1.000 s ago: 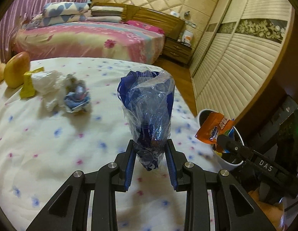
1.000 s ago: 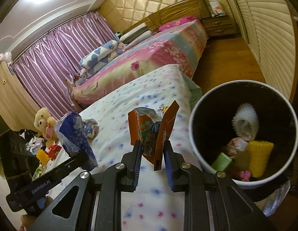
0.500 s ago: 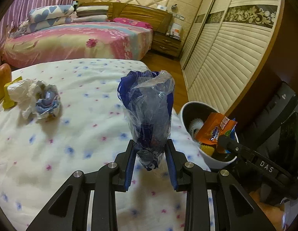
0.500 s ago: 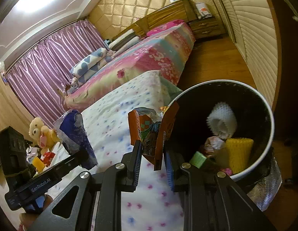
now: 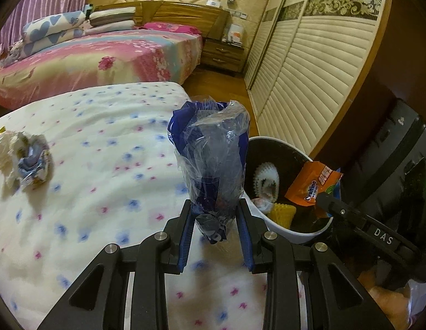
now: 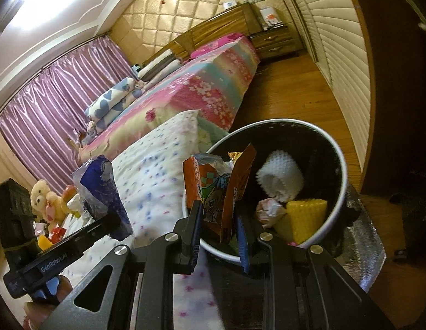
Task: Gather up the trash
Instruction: 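Carry the blue-wrapped bottle and orange snack bag over the trash bin with both tools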
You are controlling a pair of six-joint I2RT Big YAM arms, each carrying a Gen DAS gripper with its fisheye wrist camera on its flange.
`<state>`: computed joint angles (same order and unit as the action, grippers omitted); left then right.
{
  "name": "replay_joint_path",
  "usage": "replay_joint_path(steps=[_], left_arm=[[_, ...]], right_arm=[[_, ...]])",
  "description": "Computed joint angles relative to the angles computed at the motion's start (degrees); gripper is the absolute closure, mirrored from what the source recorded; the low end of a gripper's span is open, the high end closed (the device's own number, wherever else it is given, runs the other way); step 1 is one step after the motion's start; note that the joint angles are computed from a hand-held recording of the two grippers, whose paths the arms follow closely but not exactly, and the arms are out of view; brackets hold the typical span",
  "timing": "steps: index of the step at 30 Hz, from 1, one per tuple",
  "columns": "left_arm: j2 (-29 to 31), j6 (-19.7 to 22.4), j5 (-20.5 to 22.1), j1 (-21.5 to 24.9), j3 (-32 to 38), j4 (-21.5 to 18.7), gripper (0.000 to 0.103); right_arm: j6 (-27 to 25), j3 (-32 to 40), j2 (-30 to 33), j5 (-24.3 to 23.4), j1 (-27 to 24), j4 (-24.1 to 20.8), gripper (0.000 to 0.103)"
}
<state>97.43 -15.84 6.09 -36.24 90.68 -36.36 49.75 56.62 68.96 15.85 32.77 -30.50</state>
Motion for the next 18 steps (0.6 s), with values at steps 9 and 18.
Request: replay_joint_path(steps=[9,18], left_arm=[[3.81,1.94,0.09,-1.08,5.11,-2.37,0.074],[6.83,3.43,-0.56,-2.2,9.21,-4.08,0.073]], right_arm=[[0.56,-1.17,-1.19,0.58,-1.35,-1.37,0.08],[0.58,-1.76,-1.85,0.23,-2.83,-2.78,0.08]])
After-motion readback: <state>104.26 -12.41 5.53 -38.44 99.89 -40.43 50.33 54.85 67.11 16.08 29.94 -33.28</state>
